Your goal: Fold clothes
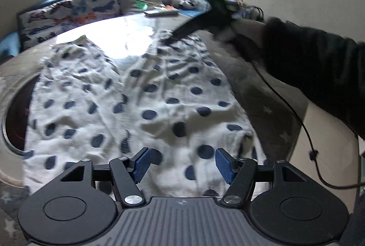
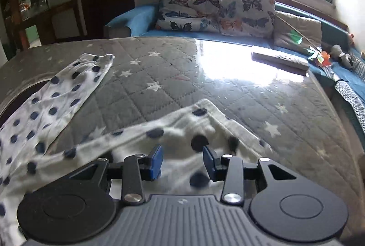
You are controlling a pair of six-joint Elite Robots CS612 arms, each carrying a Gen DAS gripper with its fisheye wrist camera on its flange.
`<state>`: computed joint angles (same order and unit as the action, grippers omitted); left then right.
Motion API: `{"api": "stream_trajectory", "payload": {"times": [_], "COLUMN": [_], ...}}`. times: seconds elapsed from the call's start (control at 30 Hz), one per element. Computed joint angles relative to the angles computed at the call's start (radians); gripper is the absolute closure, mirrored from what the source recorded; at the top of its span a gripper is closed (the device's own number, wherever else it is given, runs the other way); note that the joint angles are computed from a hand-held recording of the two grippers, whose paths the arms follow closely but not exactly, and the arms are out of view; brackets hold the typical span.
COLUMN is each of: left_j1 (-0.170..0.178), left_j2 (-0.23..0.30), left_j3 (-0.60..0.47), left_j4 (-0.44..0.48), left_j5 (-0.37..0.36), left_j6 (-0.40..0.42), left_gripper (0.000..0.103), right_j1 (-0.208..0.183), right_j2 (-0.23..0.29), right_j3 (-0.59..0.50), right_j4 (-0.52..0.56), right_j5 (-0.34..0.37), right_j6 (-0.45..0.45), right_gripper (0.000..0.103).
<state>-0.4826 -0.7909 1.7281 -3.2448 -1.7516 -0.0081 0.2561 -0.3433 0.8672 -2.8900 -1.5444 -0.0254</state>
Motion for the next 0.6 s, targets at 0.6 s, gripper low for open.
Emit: {"api": "stream_trajectory", "payload": {"times": [0.6], "left_j1": [0.0], "left_j2": [-0.005], "left_j3": [0.029], "left_j4": [-0.008], "left_j5": [0.018], "left_j6": [-0.012], "left_gripper": [0.034], "right_j1": [0.016], "right_j2": [-0.045], "right_j3": [0.119], "right_j4": [-0.123], "right_j5": [-0.005], "right_j6": [0.007], "right_gripper": [0.057]}}
